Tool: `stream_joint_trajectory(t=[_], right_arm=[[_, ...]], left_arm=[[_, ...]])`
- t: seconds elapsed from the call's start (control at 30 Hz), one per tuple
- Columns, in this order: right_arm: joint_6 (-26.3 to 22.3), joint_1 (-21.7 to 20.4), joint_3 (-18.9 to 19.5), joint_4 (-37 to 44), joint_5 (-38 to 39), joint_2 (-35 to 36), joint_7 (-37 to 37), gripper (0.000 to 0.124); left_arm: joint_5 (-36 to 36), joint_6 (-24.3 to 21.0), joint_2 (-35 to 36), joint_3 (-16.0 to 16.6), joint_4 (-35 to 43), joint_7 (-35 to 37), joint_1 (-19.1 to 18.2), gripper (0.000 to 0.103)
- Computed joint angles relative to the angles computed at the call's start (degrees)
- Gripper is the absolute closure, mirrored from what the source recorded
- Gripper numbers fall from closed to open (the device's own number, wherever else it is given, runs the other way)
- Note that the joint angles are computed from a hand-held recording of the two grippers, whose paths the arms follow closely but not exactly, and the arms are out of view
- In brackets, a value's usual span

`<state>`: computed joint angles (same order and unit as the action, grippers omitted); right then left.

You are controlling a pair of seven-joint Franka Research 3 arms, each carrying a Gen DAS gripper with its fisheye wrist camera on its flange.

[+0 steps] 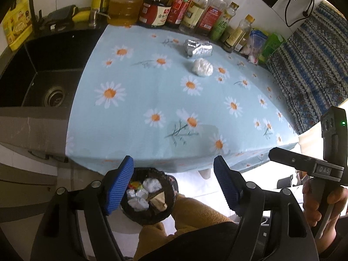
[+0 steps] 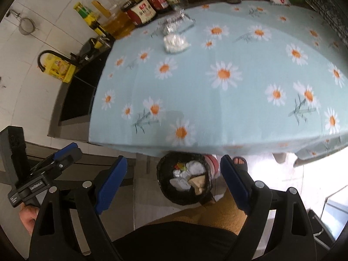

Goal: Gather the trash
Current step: 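Move both tools back up over the table toward the foil and tissue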

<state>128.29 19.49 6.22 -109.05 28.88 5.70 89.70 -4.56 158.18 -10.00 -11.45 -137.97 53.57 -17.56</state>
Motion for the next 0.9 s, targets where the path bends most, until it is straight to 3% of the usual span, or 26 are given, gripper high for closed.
stream_joint_trajectory(t=[0.23, 0.47, 0.9], right_arm=[[-2.56, -3.64, -0.9, 7.04, 6.54, 4.73, -10.21, 0.034], [-4.07, -6.98, -1.32, 13.92, 9.0, 9.61, -17.52, 0.029], [-7.24, -12.33, -1.36, 23.18, 10.0, 17.71, -20.46, 0.028]], left_arm=[[8.55, -2.29, 7.28, -2.01, 9.96, -7.73, 2.03, 0.026], [15.47, -5.88, 16.22, -2.28, 22.09, -12.67, 1.8, 0.023], [18.64, -17.32, 36.69, -0.8, 48.37, -10.53, -0.18, 0.023]])
